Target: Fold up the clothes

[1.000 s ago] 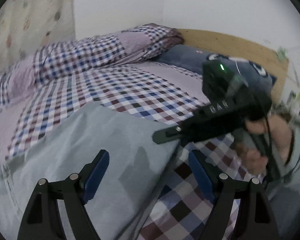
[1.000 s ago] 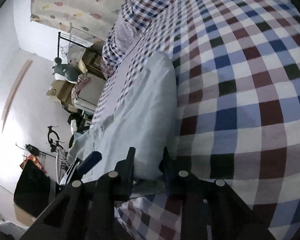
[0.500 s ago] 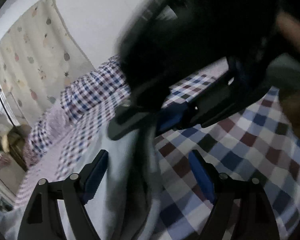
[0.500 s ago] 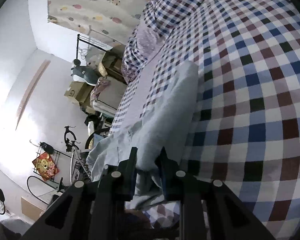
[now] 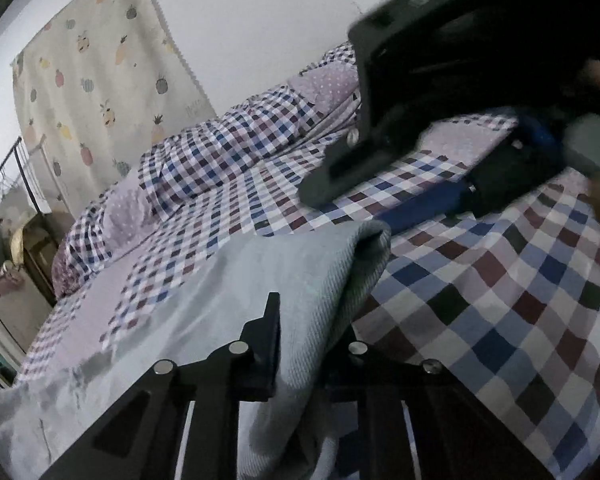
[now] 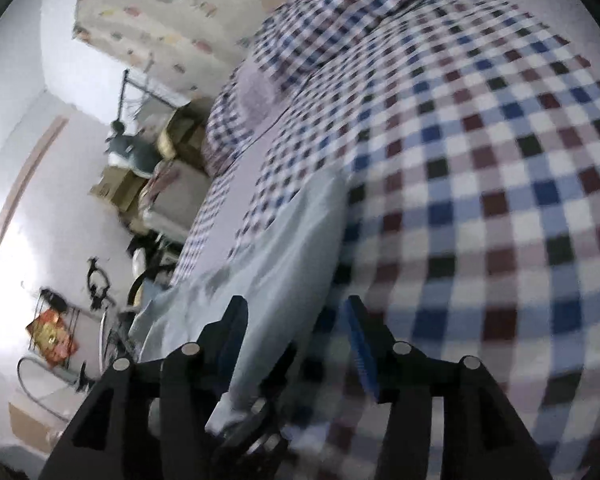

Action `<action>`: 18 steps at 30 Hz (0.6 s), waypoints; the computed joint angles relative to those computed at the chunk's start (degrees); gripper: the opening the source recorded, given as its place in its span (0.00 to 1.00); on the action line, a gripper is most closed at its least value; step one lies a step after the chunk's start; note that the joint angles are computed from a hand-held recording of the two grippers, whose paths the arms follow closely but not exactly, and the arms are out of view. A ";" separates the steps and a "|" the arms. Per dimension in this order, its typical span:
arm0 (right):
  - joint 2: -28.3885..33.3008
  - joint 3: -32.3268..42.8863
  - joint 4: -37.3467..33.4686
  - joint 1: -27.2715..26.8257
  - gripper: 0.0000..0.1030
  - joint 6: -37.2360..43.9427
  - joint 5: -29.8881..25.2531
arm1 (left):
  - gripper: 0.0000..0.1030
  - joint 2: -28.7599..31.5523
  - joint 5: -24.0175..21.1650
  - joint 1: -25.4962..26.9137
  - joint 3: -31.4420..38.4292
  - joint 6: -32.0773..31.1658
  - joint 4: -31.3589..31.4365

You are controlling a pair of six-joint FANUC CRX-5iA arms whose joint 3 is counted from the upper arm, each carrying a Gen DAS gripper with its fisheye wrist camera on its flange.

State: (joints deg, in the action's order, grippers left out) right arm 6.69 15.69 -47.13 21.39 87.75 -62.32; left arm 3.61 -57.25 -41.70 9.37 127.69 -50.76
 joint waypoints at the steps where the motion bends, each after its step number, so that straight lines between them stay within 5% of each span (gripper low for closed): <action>1: 2.06 2.30 0.22 -0.14 0.56 0.06 -1.28 | 0.14 -0.26 0.25 0.16 -0.16 0.26 0.21; 15: 33.54 41.34 3.28 3.77 0.58 -5.36 -21.02 | 0.14 -1.78 3.20 2.55 -1.47 0.10 4.68; 18: 35.83 44.58 5.07 4.43 0.33 -4.18 -20.66 | 0.14 -1.64 3.40 3.29 -1.39 -1.28 6.14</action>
State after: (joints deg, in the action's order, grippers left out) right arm 42.52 60.27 -42.06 25.83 83.56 -82.98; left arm 1.96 -53.85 -38.40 7.98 126.41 -44.62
